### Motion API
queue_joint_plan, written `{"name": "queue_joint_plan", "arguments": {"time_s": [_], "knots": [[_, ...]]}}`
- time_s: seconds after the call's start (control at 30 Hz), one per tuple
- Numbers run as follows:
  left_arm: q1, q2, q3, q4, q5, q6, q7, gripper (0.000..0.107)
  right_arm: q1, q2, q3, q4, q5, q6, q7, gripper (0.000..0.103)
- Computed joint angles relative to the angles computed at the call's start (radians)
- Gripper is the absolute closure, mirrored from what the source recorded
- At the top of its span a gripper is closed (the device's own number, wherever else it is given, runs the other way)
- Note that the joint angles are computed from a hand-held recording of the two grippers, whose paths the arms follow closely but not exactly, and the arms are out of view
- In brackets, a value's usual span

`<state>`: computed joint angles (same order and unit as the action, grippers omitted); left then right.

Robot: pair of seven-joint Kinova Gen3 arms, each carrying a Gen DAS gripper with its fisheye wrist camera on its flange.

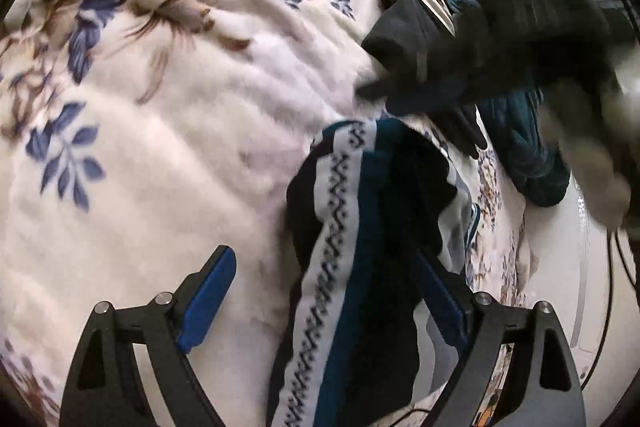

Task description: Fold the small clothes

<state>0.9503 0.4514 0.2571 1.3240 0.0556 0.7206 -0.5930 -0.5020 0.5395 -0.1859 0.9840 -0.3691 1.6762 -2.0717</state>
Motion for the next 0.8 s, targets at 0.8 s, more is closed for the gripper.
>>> {"name": "queue_joint_plan", "arguments": {"time_s": [0.8], "knots": [[-0.134, 0.096, 0.055, -0.148, 0.170, 0.047, -0.291, 0.018, 0.125, -0.498, 0.056, 0.527, 0.101, -0.328, -0.205, 0.057]]}}
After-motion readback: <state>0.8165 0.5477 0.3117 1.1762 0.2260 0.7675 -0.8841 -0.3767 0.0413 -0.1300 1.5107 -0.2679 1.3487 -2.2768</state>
